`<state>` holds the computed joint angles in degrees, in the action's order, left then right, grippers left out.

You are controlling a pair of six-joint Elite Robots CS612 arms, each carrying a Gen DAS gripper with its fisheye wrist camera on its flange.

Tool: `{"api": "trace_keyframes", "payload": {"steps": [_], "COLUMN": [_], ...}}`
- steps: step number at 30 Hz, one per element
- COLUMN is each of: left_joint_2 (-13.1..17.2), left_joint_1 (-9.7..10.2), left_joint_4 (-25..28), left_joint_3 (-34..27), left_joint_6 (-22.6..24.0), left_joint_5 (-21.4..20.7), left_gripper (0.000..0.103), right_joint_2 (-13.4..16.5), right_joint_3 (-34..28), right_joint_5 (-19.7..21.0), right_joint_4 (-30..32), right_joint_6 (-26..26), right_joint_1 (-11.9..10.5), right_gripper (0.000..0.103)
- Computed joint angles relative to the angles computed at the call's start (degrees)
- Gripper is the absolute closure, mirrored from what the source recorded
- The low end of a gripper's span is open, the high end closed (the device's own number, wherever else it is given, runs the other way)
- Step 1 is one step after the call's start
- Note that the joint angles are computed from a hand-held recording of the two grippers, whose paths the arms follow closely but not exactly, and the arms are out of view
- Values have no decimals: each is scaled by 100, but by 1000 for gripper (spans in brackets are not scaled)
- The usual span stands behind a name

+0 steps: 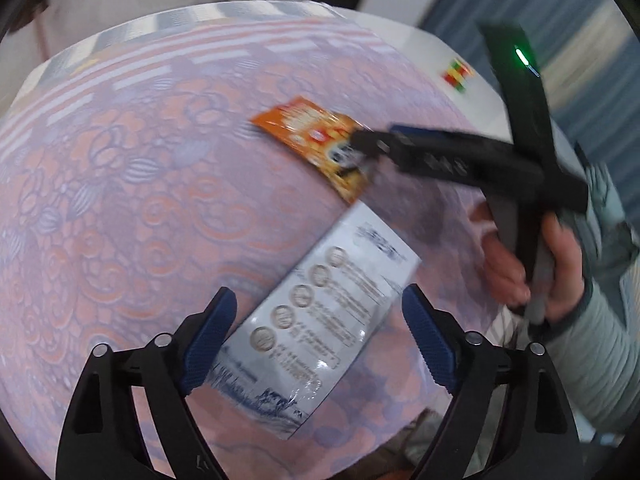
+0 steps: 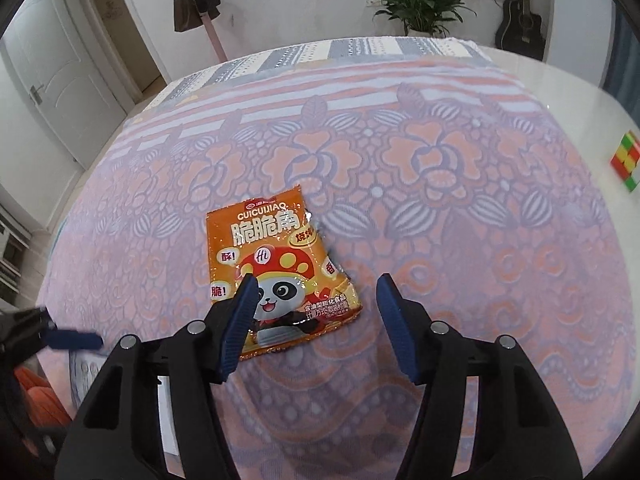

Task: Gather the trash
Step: 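Grasp the white milk carton with the left tool while the right tool grasps the orange panda snack bag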

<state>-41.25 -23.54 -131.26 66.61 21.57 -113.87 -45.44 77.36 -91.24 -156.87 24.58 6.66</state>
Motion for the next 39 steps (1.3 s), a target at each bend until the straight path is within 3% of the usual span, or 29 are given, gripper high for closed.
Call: {"api": "trace_keyframes", "payload": {"steps": [3,5,6,8,9,15,18,19,21,28,30,33,35,39], "left_joint_2": [-56,-83,-75,-53,-61,-50,-68,-73,-75,-41,-5,13,16,5], "left_joint_1": [-123,-205,-227,-237,-221,16,104,121,132,275,317,374,415,468], "left_joint_4": [-123,-412,-431,-543,-571,-852,-1103,-1139,-1202,-1229,-1259,-1350,-1430,-1599], "left_joint_3": [162,317,332,353,365,268,280,277,242,271,241,216,215,228], "left_joint_6": [243,285,272,166,141,-618,-810,-828,-855,-1052,-1113,-1202,-1286,-1395], "left_joint_5": [393,679,769,805,775,334,195,164,121,-60,-99,-173,-244,-329], "left_gripper": [16,23,32,41,46,47,47,46,46,46,46,46,46,46], "right_joint_2": [-3,6,15,61,81,145,86,86,129,451,516,488,423,376], "right_joint_3": [34,21,6,-70,-103,-236,-95,-96,-191,-885,-1008,-948,-790,-689], "right_joint_5": [203,308,340,413,346,-181,331,320,92,-781,-1012,-940,-741,-406], "right_joint_4": [-97,-63,-39,73,98,320,48,26,118,1074,1185,1075,752,525], "right_joint_6": [38,33,43,42,-8,-329,159,339,432,-115,-273,-237,-193,45], "right_joint_1": [-43,-71,-80,-96,-82,67,-7,-10,34,266,323,312,277,205], "right_gripper": [45,40,37,32,32,32,31,26,16,11,16,26,51,61]}}
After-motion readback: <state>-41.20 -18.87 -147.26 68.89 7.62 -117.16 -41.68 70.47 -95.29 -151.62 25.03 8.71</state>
